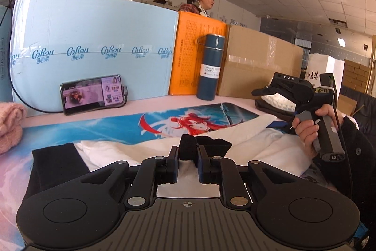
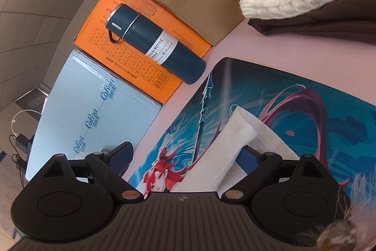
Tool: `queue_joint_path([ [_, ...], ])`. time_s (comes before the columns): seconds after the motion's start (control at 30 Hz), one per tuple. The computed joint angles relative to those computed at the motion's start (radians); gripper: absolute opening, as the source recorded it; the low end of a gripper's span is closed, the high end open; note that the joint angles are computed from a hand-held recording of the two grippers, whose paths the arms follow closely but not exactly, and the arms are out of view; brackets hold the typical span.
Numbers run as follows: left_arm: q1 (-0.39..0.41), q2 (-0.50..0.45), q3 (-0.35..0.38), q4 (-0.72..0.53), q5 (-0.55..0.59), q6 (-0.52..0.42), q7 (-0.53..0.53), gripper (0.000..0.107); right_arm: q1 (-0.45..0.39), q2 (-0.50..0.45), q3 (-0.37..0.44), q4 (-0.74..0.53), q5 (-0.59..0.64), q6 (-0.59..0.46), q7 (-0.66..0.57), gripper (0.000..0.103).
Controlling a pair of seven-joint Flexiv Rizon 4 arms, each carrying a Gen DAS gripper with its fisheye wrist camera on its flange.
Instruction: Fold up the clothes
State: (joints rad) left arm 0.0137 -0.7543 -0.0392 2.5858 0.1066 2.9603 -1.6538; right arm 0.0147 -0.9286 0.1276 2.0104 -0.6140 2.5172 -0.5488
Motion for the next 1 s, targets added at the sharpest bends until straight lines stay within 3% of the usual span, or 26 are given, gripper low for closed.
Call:
queue_joint_path([
  [0.03,-0.007,0.001,0.002,0.003,-0.009,0.001,0.005,0.017,0.029,0.015,-0.017,0.013,0.047,-0.025,-0.022,0.066],
  [0.07,-0.012,0.003,0.003,0.006,-0.016,0.000,0.009,0.017,0.059,0.028,-0.037,0.022,0.089,-0.054,-0.055,0.040],
  [0.13,-0.017,0.009,0.004,0.014,-0.019,0.000,0.015,0.018,0.119,0.055,-0.072,0.036,0.180,-0.118,-0.130,0.011],
  [0.17,-0.019,0.011,0.006,0.017,-0.017,0.004,0.018,0.021,0.140,0.067,-0.081,0.041,0.222,-0.149,-0.155,0.011],
  [0.2,-0.021,0.009,0.009,0.019,-0.010,0.018,0.021,0.031,0.148,0.074,-0.082,0.044,0.250,-0.168,-0.172,0.011],
  [0.23,-0.027,0.006,0.011,0.021,-0.011,0.043,0.021,0.050,0.154,0.079,-0.080,0.047,0.284,-0.180,-0.184,0.012],
  [0.3,-0.042,0.001,0.007,0.022,-0.037,0.093,0.010,0.078,0.190,0.088,-0.094,0.052,0.386,-0.181,-0.226,0.024],
  [0.33,-0.048,0.005,0.000,0.020,-0.064,0.104,-0.001,0.079,0.220,0.091,-0.110,0.053,0.453,-0.170,-0.255,0.038],
  [0.43,-0.097,0.048,-0.036,0.010,-0.265,0.051,-0.056,0.081,0.239,0.088,-0.105,0.054,0.543,-0.100,-0.324,0.041],
  [0.47,-0.118,0.064,-0.043,0.002,-0.332,0.010,-0.067,0.082,0.203,0.079,-0.077,0.056,0.497,-0.059,-0.323,0.046],
  [0.57,-0.141,0.093,-0.042,-0.043,-0.387,-0.137,-0.070,0.086,0.043,0.046,0.014,0.050,0.212,-0.004,-0.250,0.061],
  [0.67,-0.148,0.104,-0.028,-0.078,-0.366,-0.267,-0.046,0.087,-0.074,0.008,0.046,0.009,-0.072,-0.051,-0.111,0.063],
  [0.83,-0.210,0.098,0.005,-0.120,-0.377,-0.439,0.069,0.088,-0.102,-0.023,0.027,-0.025,-0.161,-0.051,-0.012,0.064],
  [0.87,-0.226,0.095,0.012,-0.124,-0.387,-0.455,0.089,0.089,-0.113,-0.026,0.025,-0.028,-0.185,-0.039,0.005,0.068],
  [0.93,-0.247,0.083,0.025,-0.120,-0.386,-0.397,0.087,0.090,-0.108,-0.022,0.000,-0.022,-0.176,0.012,-0.028,0.072],
  [1.0,-0.251,0.066,0.026,-0.113,-0.364,-0.293,0.055,0.090,-0.106,-0.015,-0.028,-0.021,-0.178,0.041,-0.055,0.076],
])
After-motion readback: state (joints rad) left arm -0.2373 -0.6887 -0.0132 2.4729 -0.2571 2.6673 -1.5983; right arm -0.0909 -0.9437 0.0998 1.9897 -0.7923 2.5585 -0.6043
